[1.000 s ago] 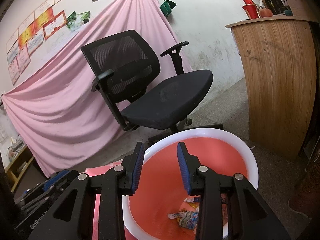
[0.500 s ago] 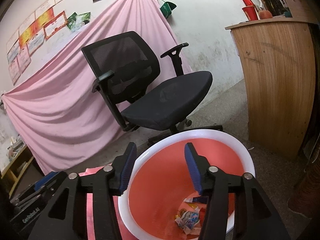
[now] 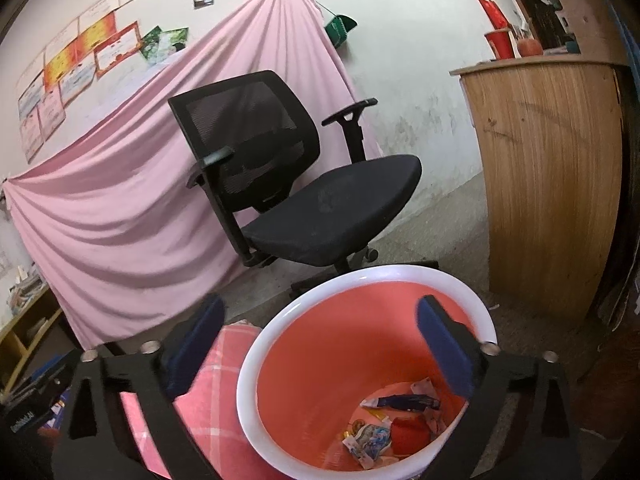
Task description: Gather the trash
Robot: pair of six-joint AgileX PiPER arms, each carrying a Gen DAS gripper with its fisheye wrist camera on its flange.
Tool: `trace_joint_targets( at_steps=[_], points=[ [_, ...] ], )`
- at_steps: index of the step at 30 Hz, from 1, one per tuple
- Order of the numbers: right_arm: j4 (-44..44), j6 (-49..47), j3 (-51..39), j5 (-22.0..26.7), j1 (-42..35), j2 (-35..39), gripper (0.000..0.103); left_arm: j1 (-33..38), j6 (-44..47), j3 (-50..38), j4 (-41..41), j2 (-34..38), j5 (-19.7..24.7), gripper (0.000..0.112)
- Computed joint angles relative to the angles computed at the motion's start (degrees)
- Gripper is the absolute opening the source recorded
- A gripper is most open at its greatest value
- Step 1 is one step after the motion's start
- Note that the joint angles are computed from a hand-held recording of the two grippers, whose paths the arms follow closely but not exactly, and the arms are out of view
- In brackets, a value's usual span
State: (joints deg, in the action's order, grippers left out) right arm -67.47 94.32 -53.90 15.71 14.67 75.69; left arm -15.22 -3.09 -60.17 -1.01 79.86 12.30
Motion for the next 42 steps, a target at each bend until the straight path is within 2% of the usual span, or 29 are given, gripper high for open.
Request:
trace_joint_targets(
  at_steps=[3,6,13,19,25,28,36,42],
  points=[
    [-7.4,4.7,0.3,3.2,3.4,-0.7,0.103,1.5,0.7,1.6,-1.0,-2.0,-0.4,0.094],
    [-11.1,6.0,0.7,5.8,6.5,-1.6,0.103,2.2,-2.5,3.0,2.1,-3.6,-0.9,0.094],
    [-19.7,12.8,3.9,13.4,14.7,-5.3,0.103,6.3,10.5,6.7,-10.6,-8.1,-0.8,0.094],
    [-22.6,14.6,5.7,22.2,22.8,-6.9,0.103,7.8,12.8,11.1,-12.7,-13.5,-1.4,0.095],
    [-24.0,16.0,7.1,31.4,30.6,-7.7,0.103,11.3,26.1,16.5,-24.7,-20.4,-1.1,0.1],
    [-23.9,16.3,7.0,34.8,33.4,-7.5,0.103,13.9,35.1,18.4,-32.5,-23.7,0.2,0.101],
    [-23.3,17.6,8.3,41.8,40.8,-7.9,0.103,22.1,48.2,21.1,-45.3,-29.5,5.9,0.101],
    [-23.4,18.4,10.1,50.8,50.1,-8.2,0.103,32.7,61.1,25.1,-57.1,-34.9,13.4,0.101]
  ],
)
